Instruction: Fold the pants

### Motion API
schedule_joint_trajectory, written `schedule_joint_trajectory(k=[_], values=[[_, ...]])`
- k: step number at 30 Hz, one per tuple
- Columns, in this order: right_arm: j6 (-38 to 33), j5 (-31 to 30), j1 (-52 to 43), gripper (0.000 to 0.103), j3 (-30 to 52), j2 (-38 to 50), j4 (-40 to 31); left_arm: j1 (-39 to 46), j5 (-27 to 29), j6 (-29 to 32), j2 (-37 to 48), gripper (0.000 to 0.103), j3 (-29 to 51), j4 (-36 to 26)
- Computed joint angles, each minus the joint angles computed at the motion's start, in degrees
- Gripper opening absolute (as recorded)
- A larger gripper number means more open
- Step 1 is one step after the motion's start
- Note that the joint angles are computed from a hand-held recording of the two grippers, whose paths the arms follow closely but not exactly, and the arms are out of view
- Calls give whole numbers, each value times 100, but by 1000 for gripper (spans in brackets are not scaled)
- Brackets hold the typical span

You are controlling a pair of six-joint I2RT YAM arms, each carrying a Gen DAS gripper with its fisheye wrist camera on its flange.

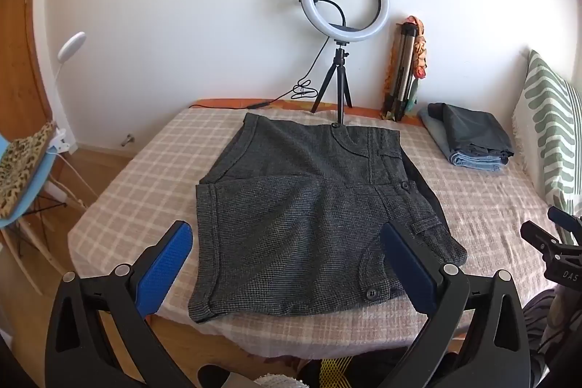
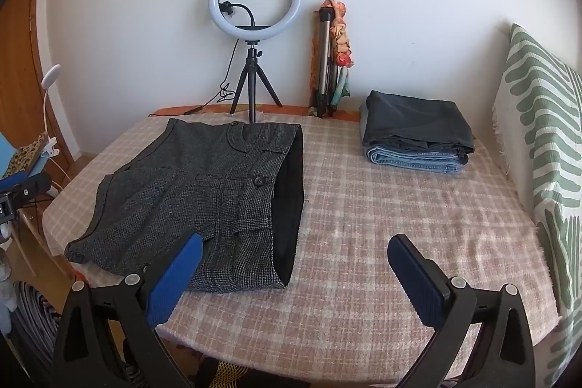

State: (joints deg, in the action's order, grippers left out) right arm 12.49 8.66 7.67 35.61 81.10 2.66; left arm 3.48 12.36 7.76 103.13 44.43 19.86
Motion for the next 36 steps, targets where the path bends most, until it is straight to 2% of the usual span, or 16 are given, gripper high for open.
schedule_joint_trajectory(k=[8, 27, 36], values=[[-15, -32, 6, 103, 4, 23, -1, -104, -114, -49, -106, 103, -26, -47], [-7, -110, 6, 103, -5, 69, 34, -66, -2, -59, -30, 103, -93, 150], [1, -129, 35, 103, -20, 75, 45, -50, -13, 6, -38, 103, -69, 55]])
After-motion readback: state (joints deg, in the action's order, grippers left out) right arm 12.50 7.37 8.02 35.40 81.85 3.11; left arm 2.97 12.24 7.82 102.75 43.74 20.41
